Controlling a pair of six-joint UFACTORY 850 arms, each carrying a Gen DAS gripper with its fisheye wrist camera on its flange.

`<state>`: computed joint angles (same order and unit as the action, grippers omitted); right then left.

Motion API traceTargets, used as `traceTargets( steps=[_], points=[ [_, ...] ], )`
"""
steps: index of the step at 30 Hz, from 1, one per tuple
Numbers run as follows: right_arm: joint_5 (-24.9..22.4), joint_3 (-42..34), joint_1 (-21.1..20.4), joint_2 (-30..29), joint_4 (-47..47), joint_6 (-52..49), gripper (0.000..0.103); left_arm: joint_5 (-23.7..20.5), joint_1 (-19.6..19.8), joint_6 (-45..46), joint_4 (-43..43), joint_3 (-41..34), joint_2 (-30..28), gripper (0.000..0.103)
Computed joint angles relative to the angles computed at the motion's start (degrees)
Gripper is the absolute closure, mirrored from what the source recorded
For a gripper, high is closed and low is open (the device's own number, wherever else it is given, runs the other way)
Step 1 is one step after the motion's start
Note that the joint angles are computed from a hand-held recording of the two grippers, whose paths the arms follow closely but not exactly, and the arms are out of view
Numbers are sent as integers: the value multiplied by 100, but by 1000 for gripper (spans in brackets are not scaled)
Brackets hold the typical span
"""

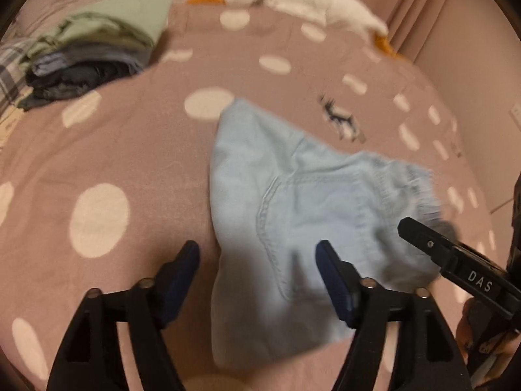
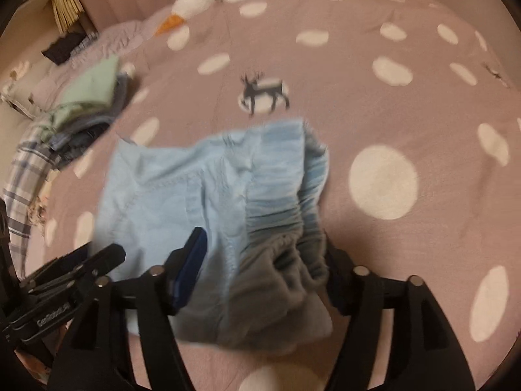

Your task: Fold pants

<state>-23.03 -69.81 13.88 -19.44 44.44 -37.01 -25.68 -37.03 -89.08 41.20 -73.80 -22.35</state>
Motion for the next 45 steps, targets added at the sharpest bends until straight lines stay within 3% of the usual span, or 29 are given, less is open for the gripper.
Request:
traceTargets(
  steps=[2, 4, 7, 9, 12, 15, 39, 45],
  points=[
    [23, 159, -55, 264, 489, -488, 16, -176, -131, -310, 395, 94, 244, 20],
    [88, 336, -84, 574, 884, -889, 12, -476, -279, -547, 787, 117, 398, 9],
    [181, 572, -112, 955, 1446, -1487, 2, -937, -518, -731, 1154, 136, 625, 7],
    [235, 737, -127, 1177, 1814, -1865, 1, -1002, -592, -791, 1235, 201, 751, 1],
    [469, 950, -84, 1444, 2051, -2123, 1, -1042, -675, -721, 1183, 267, 863, 1],
    [730, 1116, -28, 1614, 1867, -1995, 1, -993, -713, -713, 1055, 356, 930, 1],
    [964, 1444, 195, 1843, -103, -23, 1, -1037, -899, -1083, 1203, 613, 1185, 1],
    [1019, 1461, 190, 1849, -374, 246, 1, -1221, -928, -1161, 1317, 604, 1195, 1]
  ],
)
